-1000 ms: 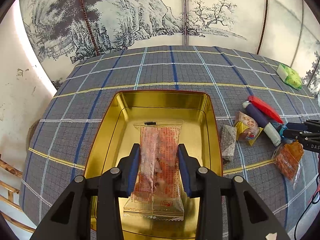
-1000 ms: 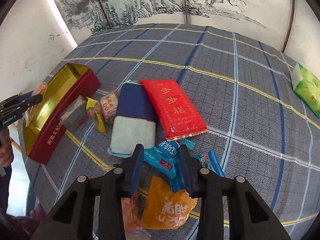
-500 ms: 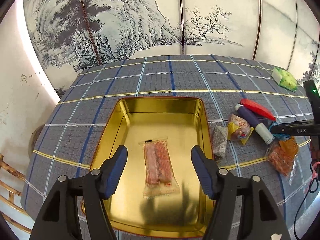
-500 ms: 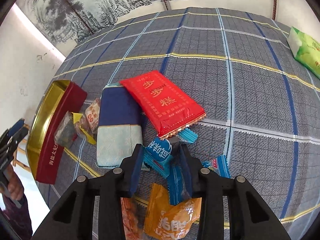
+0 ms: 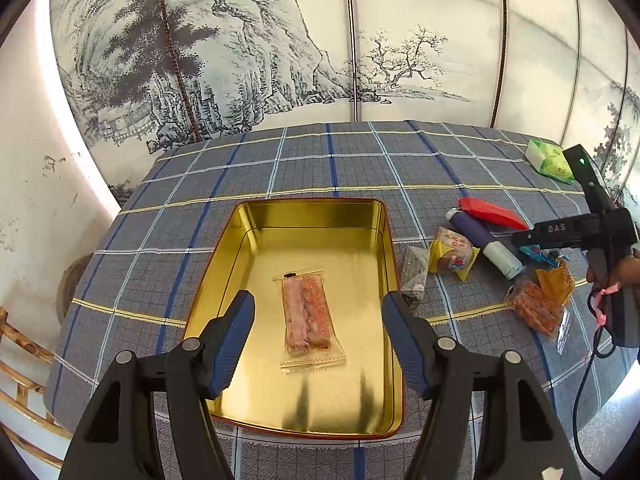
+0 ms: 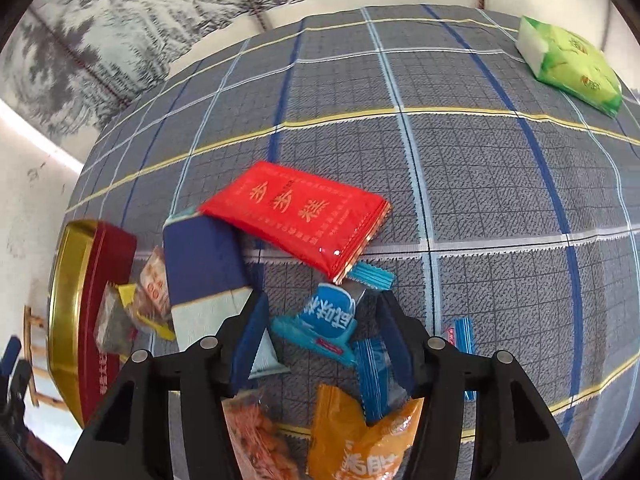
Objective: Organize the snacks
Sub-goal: 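Grasp the blue wrapped candy with the right tool, then carry the blue candy over the tin and open the right tool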
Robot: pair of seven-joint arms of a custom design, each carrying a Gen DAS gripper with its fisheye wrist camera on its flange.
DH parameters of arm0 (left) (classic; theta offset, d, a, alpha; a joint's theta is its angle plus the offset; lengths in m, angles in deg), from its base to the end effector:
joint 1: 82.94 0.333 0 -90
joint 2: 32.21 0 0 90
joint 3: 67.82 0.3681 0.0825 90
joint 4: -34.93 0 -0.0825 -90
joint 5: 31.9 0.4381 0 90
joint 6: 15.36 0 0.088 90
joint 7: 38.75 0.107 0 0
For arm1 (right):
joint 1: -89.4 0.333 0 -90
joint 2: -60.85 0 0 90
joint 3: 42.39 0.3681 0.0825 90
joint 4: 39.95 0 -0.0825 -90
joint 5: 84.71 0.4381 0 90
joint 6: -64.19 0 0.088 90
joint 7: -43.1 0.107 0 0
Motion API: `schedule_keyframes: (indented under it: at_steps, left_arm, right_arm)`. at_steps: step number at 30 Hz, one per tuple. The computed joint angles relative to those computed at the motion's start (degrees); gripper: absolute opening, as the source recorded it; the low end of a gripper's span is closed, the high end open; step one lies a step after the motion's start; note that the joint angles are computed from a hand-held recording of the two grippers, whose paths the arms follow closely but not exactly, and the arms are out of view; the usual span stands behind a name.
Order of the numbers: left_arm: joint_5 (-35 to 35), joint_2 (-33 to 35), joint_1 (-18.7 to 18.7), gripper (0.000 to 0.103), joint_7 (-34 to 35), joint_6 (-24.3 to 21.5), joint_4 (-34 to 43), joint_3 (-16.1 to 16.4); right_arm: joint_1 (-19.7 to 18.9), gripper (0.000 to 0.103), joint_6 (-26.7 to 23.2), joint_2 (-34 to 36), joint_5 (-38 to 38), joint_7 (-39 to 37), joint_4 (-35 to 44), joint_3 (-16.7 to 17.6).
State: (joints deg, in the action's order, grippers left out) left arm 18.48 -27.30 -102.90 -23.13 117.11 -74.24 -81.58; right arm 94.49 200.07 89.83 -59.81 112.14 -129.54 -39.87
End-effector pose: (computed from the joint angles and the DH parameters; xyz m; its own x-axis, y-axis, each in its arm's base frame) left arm 0.5656 -0.3541 0.5232 0.2364 -0.9679 -0.0851 -0.7115 -0.1128 -0.6936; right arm 0.7842 0.1037 0.4033 0.2616 -0.9237 -0.2801 -0.9217 -0.1529 -0.3566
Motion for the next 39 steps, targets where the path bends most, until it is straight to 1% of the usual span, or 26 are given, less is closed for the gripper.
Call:
schedule_keyframes:
  at_steps: [2,3,4,5,6,8,10,13,16,20,24,27,29,34,39]
  left_arm:
    - [-0.3,0.2,0.0,0.063,0.2,0.1,0.1,-0.1]
    - [-0.6,0.2,-0.1,0.063,0.3,0.3,0.1,-0.1]
    - [-0.6,0.0,-0.1,0.063,0.2,0.5,-0.1,-0.1]
    - [-0.5,-0.2,-0.1,0.063,-0.1,0.9,-0.5,-0.1]
    - [-0.2,-0.5,-0.1,0.063,-0.5,1.1,-0.8,-0.1]
    - [0.4,-1.1,-0.1,0.063,-1.1,1.9,-1.5,-0.2]
    - [1.7,-1.9,-0.1,0.063,-2.4,2.5,-2.3,-0.3]
    - [2.9,-2.7,0.0,0.064,-4.0,2.4,-2.8,-0.7]
    - [3.8,-3.0,-0.1,0.068,-5.9,1.2,-2.9,-1.0]
    - [5.0,-4.0,-0.1,0.070,-8.0,0.6,-3.8,-1.5]
    - [5.7,-5.0,-0.1,0.070,-9.0,-0.3,-4.8,-2.0]
    - [6.3,-5.8,0.0,0.072,-9.7,-1.0,-5.5,-2.3]
    - [6.5,-6.4,0.2,0.076,-10.3,-1.0,-6.2,-2.4]
    - [7.3,-8.1,0.9,0.080,-12.3,-1.1,-8.0,-2.8]
    - [7.3,-9.4,1.5,0.080,-13.4,-1.1,-9.7,-3.2]
  right_arm:
    - [1.3,0.055,1.3,0.1,-2.3,0.6,0.0,-0.8]
    - [1.9,0.044,2.3,0.0,-3.7,0.0,-0.4,-1.0]
    - [2.2,0.028,3.7,-0.4,-5.0,-1.4,-1.2,-1.0]
    - [2.1,0.028,4.4,-0.6,-5.2,-2.4,-1.7,-0.8]
    - [0.7,0.027,3.6,-0.7,-3.1,-4.3,-1.7,0.3]
    - [-3.3,0.026,2.0,-1.7,4.1,-11.7,-2.9,3.7]
    - [-3.4,0.026,4.7,-4.7,6.6,-15.3,-6.8,3.6]
    - [-5.4,0.026,5.0,-8.8,14.9,-20.6,-11.2,4.4]
    - [-6.4,0.026,3.5,-13.2,23.7,-26.4,-15.4,4.5]
    - [-5.6,0.026,1.2,-18.4,30.8,-31.9,-20.3,3.0]
    - [-3.2,0.026,-0.3,-21.6,33.2,-34.3,-23.0,1.0]
    - [-1.4,0.026,-0.8,-23.0,33.7,-35.2,-23.8,0.1]
    - [-0.4,0.026,-0.9,-23.8,33.7,-35.6,-24.3,-0.2]
    - [1.6,0.026,-1.4,-24.8,33.4,-36.1,-25.1,-0.4]
    - [3.2,0.026,-1.7,-25.7,33.0,-36.3,-25.8,-0.2]
